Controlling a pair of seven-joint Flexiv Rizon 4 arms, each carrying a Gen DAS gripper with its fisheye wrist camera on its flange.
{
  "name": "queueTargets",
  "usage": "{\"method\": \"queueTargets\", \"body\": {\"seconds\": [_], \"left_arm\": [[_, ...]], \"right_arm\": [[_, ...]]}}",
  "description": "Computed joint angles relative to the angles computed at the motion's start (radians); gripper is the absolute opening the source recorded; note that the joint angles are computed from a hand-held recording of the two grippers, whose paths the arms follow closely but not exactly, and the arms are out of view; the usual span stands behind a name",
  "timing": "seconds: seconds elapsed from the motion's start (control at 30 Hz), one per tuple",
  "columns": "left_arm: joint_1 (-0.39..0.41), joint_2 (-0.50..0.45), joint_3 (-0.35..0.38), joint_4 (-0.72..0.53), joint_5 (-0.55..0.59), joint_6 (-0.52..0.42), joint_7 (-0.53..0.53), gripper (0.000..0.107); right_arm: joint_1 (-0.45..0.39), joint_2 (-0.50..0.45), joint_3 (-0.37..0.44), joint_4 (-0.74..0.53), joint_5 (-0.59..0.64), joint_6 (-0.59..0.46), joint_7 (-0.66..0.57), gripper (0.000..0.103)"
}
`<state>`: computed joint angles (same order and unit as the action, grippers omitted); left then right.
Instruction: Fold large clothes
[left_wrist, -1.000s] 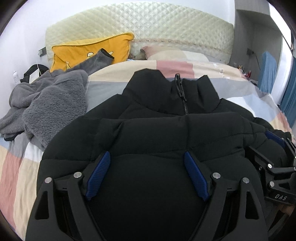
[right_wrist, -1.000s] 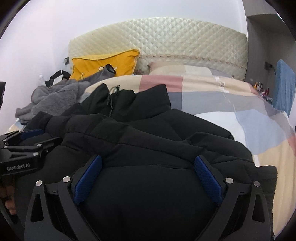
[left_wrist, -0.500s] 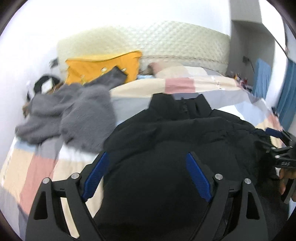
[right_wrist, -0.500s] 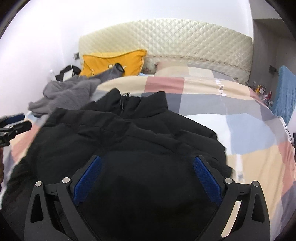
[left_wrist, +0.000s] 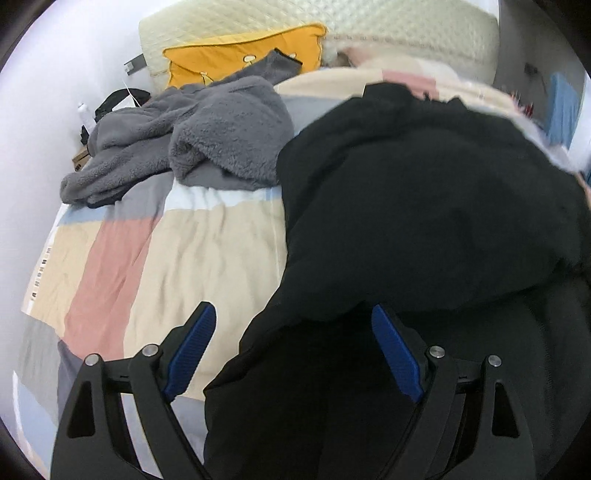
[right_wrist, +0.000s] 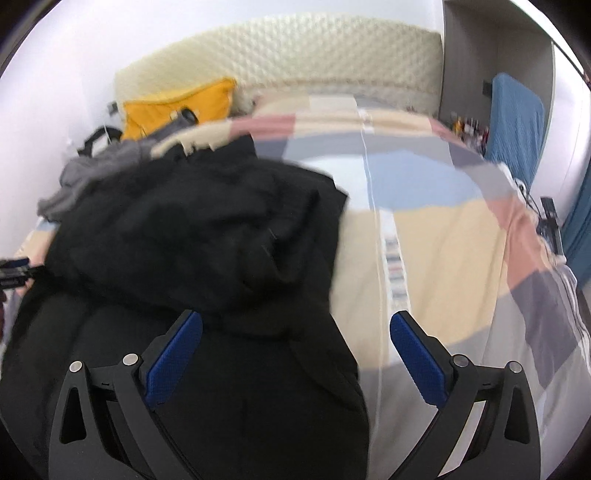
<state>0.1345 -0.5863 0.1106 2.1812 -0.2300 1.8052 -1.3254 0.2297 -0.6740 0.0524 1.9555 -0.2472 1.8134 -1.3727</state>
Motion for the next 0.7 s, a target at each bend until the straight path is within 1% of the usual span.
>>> {"method": "queueTargets", "body": {"seconds": [0.03,0.07,0.17,0.23,0.27,0.3,0.37,0.47,0.53,0.6,0.63,0.67,0.7], "left_arm": [[-0.002,-0.006,0.005,-0.004,-0.001,-0.009,0.003,0.086],[-0.02,-0.015,0.026,-0.012,-0.01,-0.022,0.003,0.086],[-0.118,-0.042,0.137,-0.045,-0.042,-0.086,0.002,0.086],[-0.144,-0.051,0.171,-0.056,-0.048,-0.131,-0.01,0.086],[-0.15,-0.054,0.181,-0.058,-0.045,-0.14,-0.016,0.086],[-0.152,-0.06,0.187,-0.064,-0.041,-0.146,-0.021,0.086],[-0.177,-0.082,0.222,-0.092,-0.04,-0.183,-0.043,0.086],[-0.149,-0.094,0.204,-0.113,-0.031,-0.198,-0.073,0.087],[-0.147,-0.098,0.207,-0.118,-0.022,-0.187,-0.095,0.087],[-0.146,-0.1,0.212,-0.114,-0.018,-0.154,-0.119,0.087],[-0.127,-0.096,0.196,-0.105,-0.021,-0.125,-0.13,0.087],[-0.081,-0.085,0.153,-0.095,-0.022,-0.104,-0.132,0.087],[-0.06,-0.081,0.133,-0.091,-0.026,-0.096,-0.134,0.087]], "right_arm": [[0.024,-0.014,-0.03,-0.01,0.004,-0.012,0.001,0.102],[0.03,-0.026,-0.039,-0.019,0.003,-0.022,-0.001,0.102],[0.031,-0.056,-0.044,-0.042,-0.008,-0.053,-0.009,0.102],[0.038,-0.068,-0.052,-0.051,-0.014,-0.079,-0.012,0.102],[0.064,-0.071,-0.08,-0.053,-0.005,-0.088,-0.012,0.102],[0.117,-0.077,-0.141,-0.055,-0.004,-0.101,0.002,0.102],[0.154,-0.089,-0.181,-0.062,0.001,-0.11,0.012,0.102],[0.176,-0.113,-0.204,-0.088,0.01,-0.119,0.037,0.102],[0.206,-0.129,-0.24,-0.1,0.021,-0.102,0.057,0.102],[0.231,-0.14,-0.27,-0.109,0.047,-0.075,0.084,0.102],[0.226,-0.14,-0.264,-0.115,0.056,-0.069,0.094,0.102],[0.22,-0.139,-0.256,-0.12,0.065,-0.06,0.103,0.102],[0.227,-0.141,-0.266,-0.122,0.079,-0.04,0.112,0.102]]}}
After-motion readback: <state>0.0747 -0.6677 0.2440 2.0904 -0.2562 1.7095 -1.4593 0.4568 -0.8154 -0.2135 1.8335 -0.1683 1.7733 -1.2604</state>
